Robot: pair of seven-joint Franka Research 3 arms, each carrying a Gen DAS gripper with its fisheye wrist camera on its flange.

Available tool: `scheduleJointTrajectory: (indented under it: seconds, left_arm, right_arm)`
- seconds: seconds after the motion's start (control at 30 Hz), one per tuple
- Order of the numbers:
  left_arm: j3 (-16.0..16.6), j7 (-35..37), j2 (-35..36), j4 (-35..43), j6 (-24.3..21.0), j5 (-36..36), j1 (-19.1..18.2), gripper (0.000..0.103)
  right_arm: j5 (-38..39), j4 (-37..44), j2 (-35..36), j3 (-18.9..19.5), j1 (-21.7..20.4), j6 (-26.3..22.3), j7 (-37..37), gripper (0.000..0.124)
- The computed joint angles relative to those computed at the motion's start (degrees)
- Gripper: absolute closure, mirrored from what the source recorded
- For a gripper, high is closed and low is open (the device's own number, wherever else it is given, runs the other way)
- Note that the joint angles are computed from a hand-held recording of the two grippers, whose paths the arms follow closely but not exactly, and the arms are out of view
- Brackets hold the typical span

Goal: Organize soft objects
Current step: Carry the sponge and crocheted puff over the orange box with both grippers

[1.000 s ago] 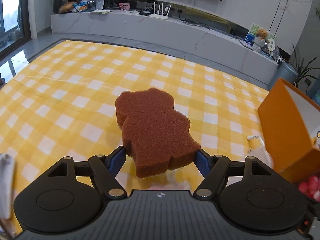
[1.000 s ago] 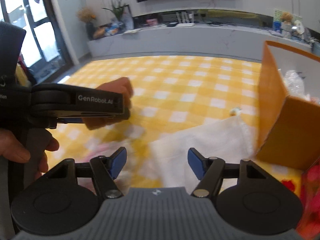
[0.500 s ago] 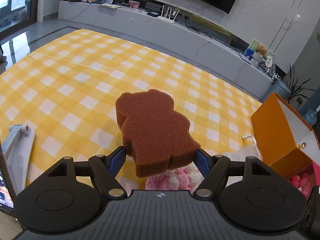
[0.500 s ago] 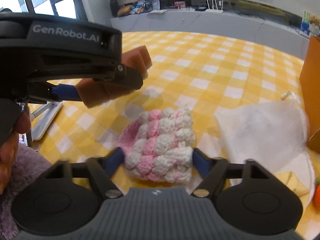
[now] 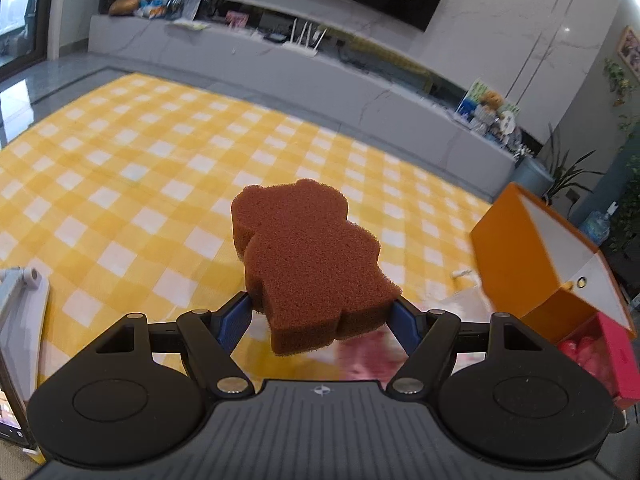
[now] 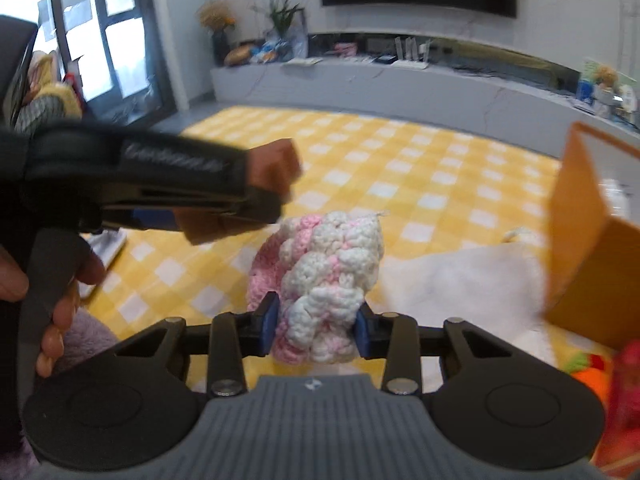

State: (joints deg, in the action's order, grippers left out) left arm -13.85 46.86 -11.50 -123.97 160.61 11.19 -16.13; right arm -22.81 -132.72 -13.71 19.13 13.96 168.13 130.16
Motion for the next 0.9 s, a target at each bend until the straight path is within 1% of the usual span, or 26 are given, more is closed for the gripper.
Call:
scheduleJointTrajectory:
  seconds: [0.07,0.13,0.23,0.33,0.47,0.57,0.63,0.7,0.83,0.9]
  left_arm:
    - [-0.5,0.1,-0.9,-0.2,0.4,0.7,-0.3,0.019]
    - [-1.4,-0.1,-1.7,0.0,-0.1,2.2,-0.6,0.019]
    - [-1.8,1.0,-2.5,0.3,0.1,1.9,-2.2,0.019]
    - [-2.2,2.7,-2.3,1.6,0.0,1.4,-3.8,0.019]
    - [-3.5,3.8,-1.1,4.1,0.0,2.7,-4.9,0.019]
    - [-4.1,5.0,0.7,6.5,0.5,3.1,-6.0,0.019]
    - [-4.1,6.7,2.5,8.6,0.6,1.9,-7.2,0.019]
    - [-4.3,8.0,4.5,10.7,0.9,1.1,-8.0,0.019]
    - [-5.0,10.9,9.3,15.7,1.5,-0.3,-9.2,0.019]
    - [-5.3,12.3,11.7,18.3,1.6,-0.4,-9.7,0.019]
  right_arm:
    - [0.8,-2.1,-3.3,-0.5,-0.2,-0.3,0.5,0.086]
    - [1.7,-4.6,-7.2,-0.4,-1.3,-0.5,0.6,0.086]
    - [4.0,-7.5,-12.1,0.2,-2.9,-1.3,-0.1,0.086]
    - [6.4,-10.5,-16.9,0.9,-4.6,-2.0,-0.7,0.086]
    - [9.4,-13.6,-23.2,1.1,-6.3,-3.7,-2.5,0.086]
    - [10.8,-15.2,-27.5,0.7,-7.5,-5.0,-5.0,0.086]
    - [11.7,-15.9,-30.0,-0.4,-7.7,-6.3,-7.6,0.085]
    - [12.0,-16.0,-31.5,-0.7,-8.5,-8.0,-10.2,0.085]
    - [13.0,-15.6,-33.8,-3.4,-9.6,-11.7,-16.2,0.085]
    - [13.2,-15.4,-34.6,-4.2,-10.8,-12.7,-18.8,0.085]
